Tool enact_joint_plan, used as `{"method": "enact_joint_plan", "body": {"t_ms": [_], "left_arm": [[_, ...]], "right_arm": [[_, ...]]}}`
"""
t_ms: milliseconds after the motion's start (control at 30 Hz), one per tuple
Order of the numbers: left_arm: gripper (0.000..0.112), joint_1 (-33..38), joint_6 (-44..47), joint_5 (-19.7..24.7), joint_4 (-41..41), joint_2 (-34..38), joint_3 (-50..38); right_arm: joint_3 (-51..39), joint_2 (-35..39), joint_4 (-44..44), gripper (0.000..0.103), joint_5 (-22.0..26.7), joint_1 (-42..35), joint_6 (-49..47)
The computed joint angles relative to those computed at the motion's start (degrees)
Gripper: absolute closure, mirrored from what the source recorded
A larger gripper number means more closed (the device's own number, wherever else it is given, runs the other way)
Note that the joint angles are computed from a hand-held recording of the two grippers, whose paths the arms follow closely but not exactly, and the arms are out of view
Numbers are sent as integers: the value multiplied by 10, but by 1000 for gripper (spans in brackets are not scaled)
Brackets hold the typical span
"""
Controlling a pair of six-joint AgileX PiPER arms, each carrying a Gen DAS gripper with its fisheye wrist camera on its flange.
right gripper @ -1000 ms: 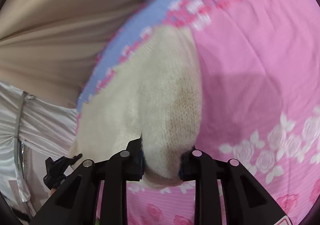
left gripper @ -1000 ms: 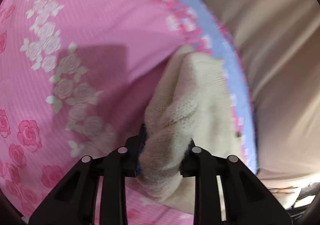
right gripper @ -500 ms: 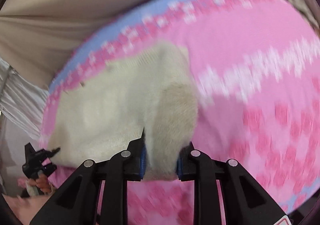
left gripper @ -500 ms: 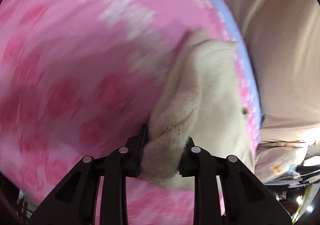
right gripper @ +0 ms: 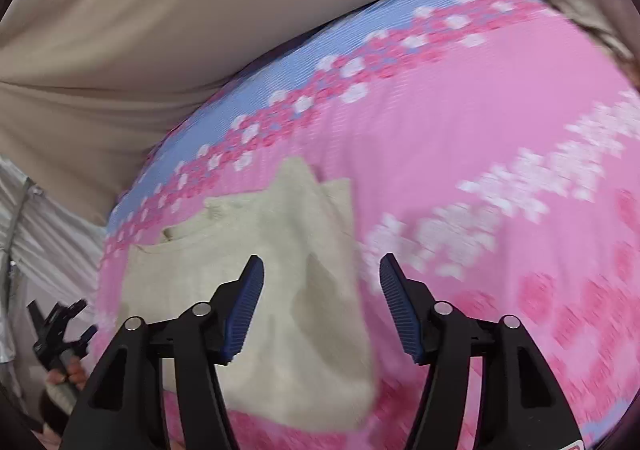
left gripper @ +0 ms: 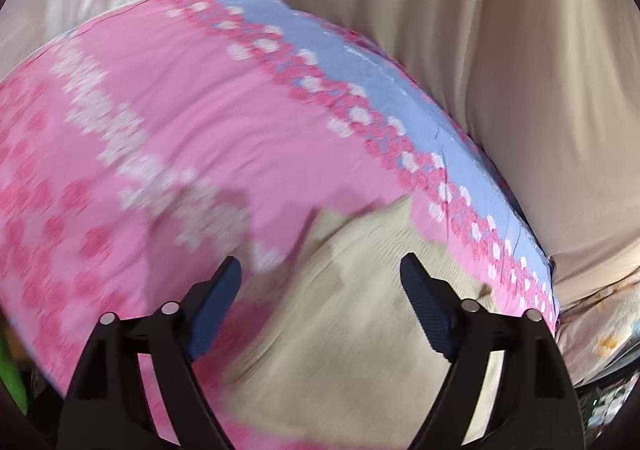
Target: Fold small clothes
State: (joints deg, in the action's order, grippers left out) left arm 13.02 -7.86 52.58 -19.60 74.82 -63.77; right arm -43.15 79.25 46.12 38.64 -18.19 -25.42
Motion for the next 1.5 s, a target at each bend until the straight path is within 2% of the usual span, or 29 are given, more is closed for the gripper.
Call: {"method": "enact_joint_plan", "body": {"t_ms": [100, 167, 233, 267, 300, 333, 400, 467, 567, 633, 733, 833, 900, 967, 1033, 1100, 1133, 1167, 1233, 1267, 1367, 1433, 1467, 1500], "left_arm": [[33, -39, -61, -35, 45, 77, -20], [35, -26, -68, -35, 16, 114, -9], [48, -8, -73, -44, -29, 135, 17], [49, -8, -68, -68, -39, 124, 35], [71, -10, -43, -77, -55, 121, 42], [83, -3, 0, -66, -94, 129, 41], [94, -5, 40, -56, -113, 141, 31], [95, -4, 69, -34, -117, 159, 6], [96, 7, 102, -1, -143, 178, -21], [96, -4, 108, -3, -150, 179, -26], [96, -20, 115, -22, -169, 171, -20], [96, -44, 91, -54, -184, 156, -8], [96, -57, 71, -69, -184, 141, 2], [95, -77, 7, -90, -117, 131, 4], [94, -78, -62, -100, -44, 118, 16], [94, -43, -63, -97, -52, 98, 43], [94, -33, -70, -95, -47, 90, 52], [94, -24, -97, -92, -18, 84, 60], [97, -21, -143, -81, 34, 89, 59], [97, -10, -143, -73, 26, 96, 60], [92, 13, -81, -71, -68, 100, 67], [81, 0, -76, -67, -75, 106, 53], [67, -18, -96, -59, -50, 117, 35], [61, -32, -121, -53, -23, 127, 21]], "right_arm": [[-54, 102, -9, 41, -25, 36, 12], [-83, 168, 3, 41, -31, 37, 11], [-96, 205, 34, 39, -23, 31, -5], [-87, 201, 73, 46, -30, 29, -42], [-89, 205, 94, 59, -15, 26, -57], [-84, 203, 98, 82, -15, 30, -50], [-60, 170, 77, 85, -62, 57, -6], [-33, 137, 80, 88, -100, 73, 32], [-10, 95, 74, 89, -134, 79, 74], [-7, 77, 57, 89, -134, 70, 80], [-6, 63, 80, 90, -111, 40, 20], [-24, 62, 64, 90, -77, 24, -1], [-57, 89, 38, 88, -37, 23, -19], [-111, 160, -16, 77, 13, 30, 6], [-126, 182, -56, 75, 14, 32, 34], [-108, 167, -5, 64, 4, 4, -10], [-99, 160, 10, 48, -4, -5, -20], [-95, 164, 28, 43, -2, -16, -36], [-106, 189, 46, 43, 21, -31, -54], [-107, 201, 61, 43, 27, -31, -64], [-108, 225, 90, 43, 22, -9, -78], [-97, 218, 104, 43, -10, 20, -91], [-98, 219, 99, 43, -20, 33, -83], [-98, 215, 86, 43, -32, 42, -69]]}}
